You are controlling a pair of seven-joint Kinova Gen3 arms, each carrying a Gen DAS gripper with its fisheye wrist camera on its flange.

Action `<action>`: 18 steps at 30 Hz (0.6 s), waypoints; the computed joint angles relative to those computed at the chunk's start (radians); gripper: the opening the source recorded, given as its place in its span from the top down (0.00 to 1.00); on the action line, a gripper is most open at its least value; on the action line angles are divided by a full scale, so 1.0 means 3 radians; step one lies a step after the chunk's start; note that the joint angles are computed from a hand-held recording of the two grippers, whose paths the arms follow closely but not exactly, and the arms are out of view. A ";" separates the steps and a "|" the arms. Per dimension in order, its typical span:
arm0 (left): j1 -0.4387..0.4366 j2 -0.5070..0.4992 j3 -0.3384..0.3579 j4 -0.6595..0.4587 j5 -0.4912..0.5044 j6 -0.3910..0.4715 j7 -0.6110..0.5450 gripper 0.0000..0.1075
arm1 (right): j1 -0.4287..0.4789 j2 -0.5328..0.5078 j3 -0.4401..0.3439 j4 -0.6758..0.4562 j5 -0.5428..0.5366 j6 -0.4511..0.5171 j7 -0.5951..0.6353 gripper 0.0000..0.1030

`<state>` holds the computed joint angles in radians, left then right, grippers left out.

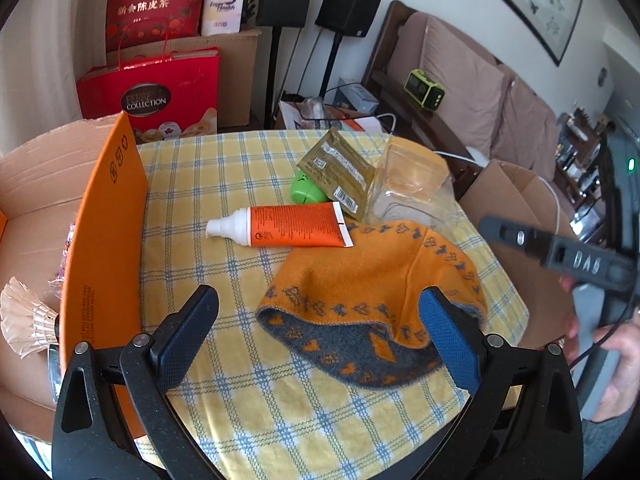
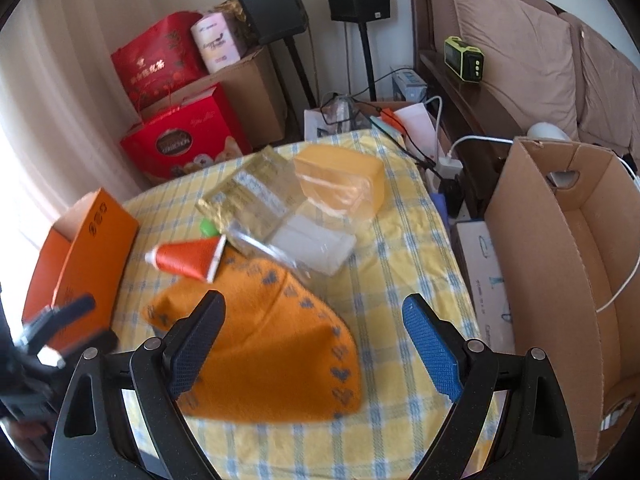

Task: Organize objects
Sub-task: 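Reach the right gripper to the clear orange-lidded container and grasp it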

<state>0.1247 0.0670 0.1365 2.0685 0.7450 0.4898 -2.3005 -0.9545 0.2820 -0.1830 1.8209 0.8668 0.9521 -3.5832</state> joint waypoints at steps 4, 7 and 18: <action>0.0027 0.0050 0.0019 -0.0011 -0.0089 -0.0052 0.0093 0.07 | 0.0097 0.0088 0.0088 -0.0165 0.0003 -0.0014 0.0010 0.00; 0.0022 0.0059 0.0030 -0.0017 -0.0124 -0.0071 0.0133 0.07 | 0.0191 0.0177 0.0153 -0.0334 -0.0067 -0.0012 0.0150 0.00; -0.0051 0.0106 0.0049 -0.0052 -0.0073 -0.0064 0.0154 0.06 | 0.0484 0.0553 0.0391 -0.0851 -0.0794 0.0019 0.0753 0.00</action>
